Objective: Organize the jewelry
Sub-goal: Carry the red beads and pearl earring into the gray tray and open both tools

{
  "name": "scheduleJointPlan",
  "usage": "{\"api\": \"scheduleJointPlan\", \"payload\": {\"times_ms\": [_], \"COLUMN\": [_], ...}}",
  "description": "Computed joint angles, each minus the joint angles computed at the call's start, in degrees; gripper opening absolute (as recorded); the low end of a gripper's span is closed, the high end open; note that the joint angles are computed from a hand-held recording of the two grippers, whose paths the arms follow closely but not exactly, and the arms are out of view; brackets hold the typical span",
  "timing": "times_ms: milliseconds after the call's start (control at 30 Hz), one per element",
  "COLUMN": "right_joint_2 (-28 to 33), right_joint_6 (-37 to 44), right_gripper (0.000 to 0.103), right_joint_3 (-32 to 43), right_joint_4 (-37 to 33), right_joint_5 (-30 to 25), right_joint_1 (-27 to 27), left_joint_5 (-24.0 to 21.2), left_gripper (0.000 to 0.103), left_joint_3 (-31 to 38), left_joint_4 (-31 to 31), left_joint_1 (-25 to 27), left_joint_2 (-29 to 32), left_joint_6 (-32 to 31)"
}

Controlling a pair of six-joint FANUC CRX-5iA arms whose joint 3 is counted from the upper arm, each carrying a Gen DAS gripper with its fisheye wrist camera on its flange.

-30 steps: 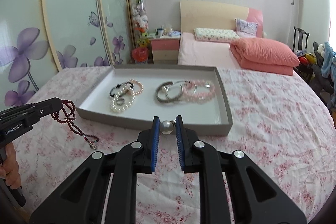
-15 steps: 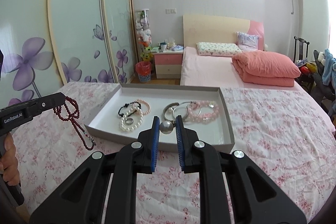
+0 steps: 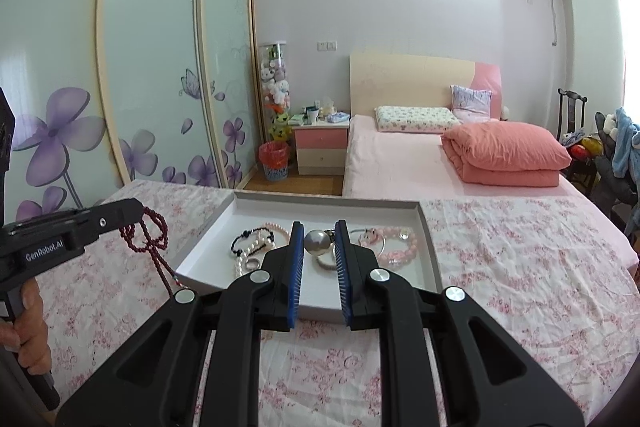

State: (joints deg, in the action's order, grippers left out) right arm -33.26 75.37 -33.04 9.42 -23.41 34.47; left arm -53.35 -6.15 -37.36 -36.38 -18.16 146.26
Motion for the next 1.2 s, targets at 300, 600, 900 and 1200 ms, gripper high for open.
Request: {"api": "scheduleJointPlan", "payload": {"times_ms": [300, 600, 900, 1200], "right_joint_2": [1.57, 4.91, 9.37, 14.64], "right_joint_6": [-3.06, -6.63, -9.49, -6.97], "right_gripper": [0.017, 0.017, 0.017, 0.017], "right_joint_3": [-0.47, -0.21, 1.14, 4.07], "right_joint_4": [3.38, 6.54, 9.03, 5.93], "right_joint_5": [3.91, 7.54, 10.03, 10.59], "right_joint_1": [-0.37, -1.36, -2.35, -3.31], "left_joint_5": [-1.11, -1.18, 2.15, 5.80], "left_gripper": [0.009, 0.009, 0.009, 0.009], "left_joint_3": [2.39, 4.52, 5.01, 5.30], "left_joint_4": [-3.35, -5.11, -1.99, 1.61], "left_joint_1": [-1.17, -0.30, 4.44, 8.22], "left_joint_2": [2.24, 4.71, 6.91, 9.35], "left_joint_6": [1.46, 1.55, -1.51, -4.51]}}
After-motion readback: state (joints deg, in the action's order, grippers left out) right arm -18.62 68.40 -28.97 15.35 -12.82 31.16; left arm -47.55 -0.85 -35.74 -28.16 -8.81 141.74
